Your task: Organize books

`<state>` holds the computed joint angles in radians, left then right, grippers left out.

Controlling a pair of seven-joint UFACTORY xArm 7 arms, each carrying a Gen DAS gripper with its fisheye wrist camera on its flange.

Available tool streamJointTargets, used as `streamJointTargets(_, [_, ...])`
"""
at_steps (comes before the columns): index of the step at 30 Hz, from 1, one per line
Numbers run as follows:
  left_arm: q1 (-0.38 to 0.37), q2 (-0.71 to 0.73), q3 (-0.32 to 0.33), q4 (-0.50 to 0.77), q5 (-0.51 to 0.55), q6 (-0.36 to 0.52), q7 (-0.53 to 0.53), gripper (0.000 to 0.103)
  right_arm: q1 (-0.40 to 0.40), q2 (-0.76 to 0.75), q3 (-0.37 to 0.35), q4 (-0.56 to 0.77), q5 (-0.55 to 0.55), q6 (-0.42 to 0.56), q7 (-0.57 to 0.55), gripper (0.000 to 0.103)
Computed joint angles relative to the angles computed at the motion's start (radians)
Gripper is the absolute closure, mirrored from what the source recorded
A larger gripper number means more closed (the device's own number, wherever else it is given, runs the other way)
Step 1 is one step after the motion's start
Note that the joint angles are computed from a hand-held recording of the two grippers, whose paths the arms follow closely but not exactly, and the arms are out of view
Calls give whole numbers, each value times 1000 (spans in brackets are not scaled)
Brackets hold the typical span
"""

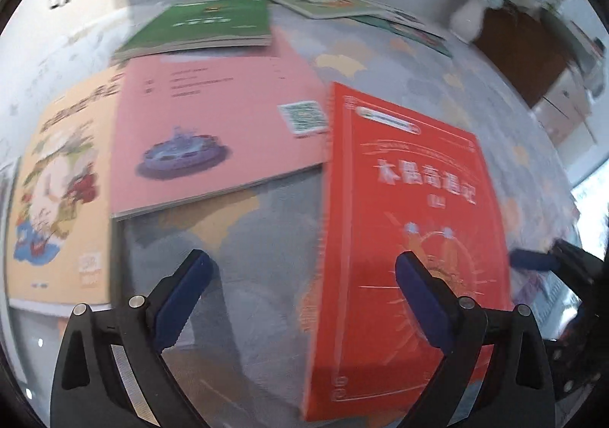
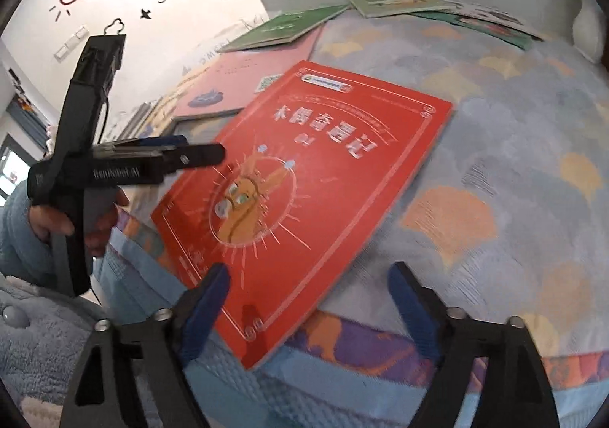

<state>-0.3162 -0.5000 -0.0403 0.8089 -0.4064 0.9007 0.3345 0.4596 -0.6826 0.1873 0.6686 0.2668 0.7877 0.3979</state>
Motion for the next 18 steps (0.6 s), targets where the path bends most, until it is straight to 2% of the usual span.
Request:
streamJointTargets(1, [-25, 9, 25, 12, -40, 24, 40, 6, 6, 12, -3, 3, 4, -12, -11, 2])
streamJointTargets(2, [-47, 18, 48, 26, -87, 56, 82, 6, 12, 19, -5, 3, 7, -22, -23, 0])
streamJointTargets(5, [-76, 24, 59, 40, -156, 126, 193, 5, 15, 32, 4, 2, -1, -51, -37, 0])
streamJointTargets(7, [-63, 20, 22, 37, -126, 120, 215, 5, 22, 21, -5, -17, 18, -85, -37, 0])
streamJointTargets(9, [-57, 18, 14, 40, -127, 127, 216, 5, 40, -14, -30, -59, 65, -137, -34, 0])
streamJointTargets(14, [-37, 46, 69, 76, -243, 222, 215, 5, 73, -52, -69, -108, 138, -210, -29, 0])
streamJointTargets(16, [-22, 69, 104, 90, -321, 280, 213, 5, 107, -77, -104, -146, 198, -267, -39, 0])
streamJointTargets(18, [-1, 91, 120, 97, -392, 327, 209, 5, 183, -122, -175, -216, 315, -385, -69, 0])
